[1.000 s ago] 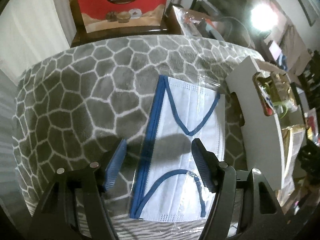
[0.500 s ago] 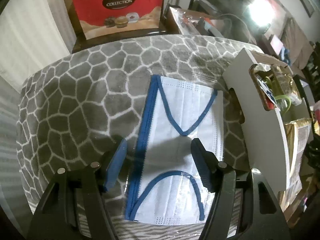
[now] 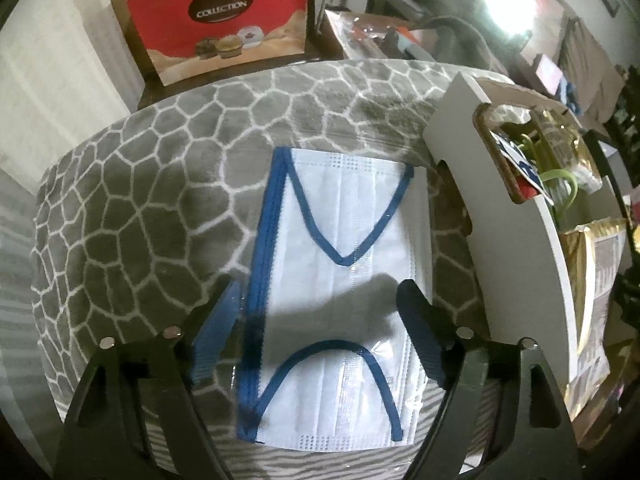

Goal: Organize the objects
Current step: 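Grasp the white face mask with blue trim with the left tool, then carry the face mask into the box and release it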

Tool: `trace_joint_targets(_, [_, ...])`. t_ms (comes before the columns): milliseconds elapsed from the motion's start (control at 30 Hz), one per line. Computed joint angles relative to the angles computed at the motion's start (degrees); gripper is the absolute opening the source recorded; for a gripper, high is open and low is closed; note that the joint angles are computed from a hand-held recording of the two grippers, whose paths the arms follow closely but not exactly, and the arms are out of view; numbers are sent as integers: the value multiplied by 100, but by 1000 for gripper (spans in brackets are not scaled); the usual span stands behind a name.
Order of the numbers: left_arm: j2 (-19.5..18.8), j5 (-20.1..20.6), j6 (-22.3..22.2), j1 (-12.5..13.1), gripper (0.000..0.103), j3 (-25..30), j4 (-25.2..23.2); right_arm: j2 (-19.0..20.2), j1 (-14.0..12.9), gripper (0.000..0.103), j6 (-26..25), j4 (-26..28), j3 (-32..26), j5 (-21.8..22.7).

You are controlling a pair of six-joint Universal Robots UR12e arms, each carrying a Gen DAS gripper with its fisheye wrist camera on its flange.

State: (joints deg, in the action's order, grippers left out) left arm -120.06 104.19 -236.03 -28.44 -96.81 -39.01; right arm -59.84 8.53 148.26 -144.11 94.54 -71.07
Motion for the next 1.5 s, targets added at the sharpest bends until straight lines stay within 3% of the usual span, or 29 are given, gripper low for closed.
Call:
trace_joint_targets(333, [-153,251,131,-104,83,257,-251,-3,0,68,0,2,2,8])
trace_joint_targets(433, [-159,349,130,-137,61,221,-54,-1,-3,68,4,9,0,15])
trace_joint_targets(500, [-150,411,72,-151,40,218,-20,-2,-3,68,6,13,-2,13])
trace_joint_targets(633, [-72,310,-193,-107,19,42,379,0,-5,68,-8,6,0,11])
trace_joint_targets(667, [-29,316,-335,-97,6,-35,531,-4,-5,68,-7,9,2,14])
trace_joint_targets(767, [97,262,-472,-64,6,-243,1005,-18,-7,68,-10,-2,9,22])
trace_joint_targets(967, [279,353,-537,-73,4,-408,1425,-55,-29,68,47,-50,32,115])
trace_joint_targets(1167, [387,651,-389,-162,4,-313,1435,-72,-47,67,26,13,36,189])
trace_joint_targets(1400, [295,458,-278,-222,4,-100,1879,-98,-49,64,21,59,65,262])
trace_joint_targets(1500, [230,481,-200,-254,4,42,1861,-101,-53,64,33,48,75,250])
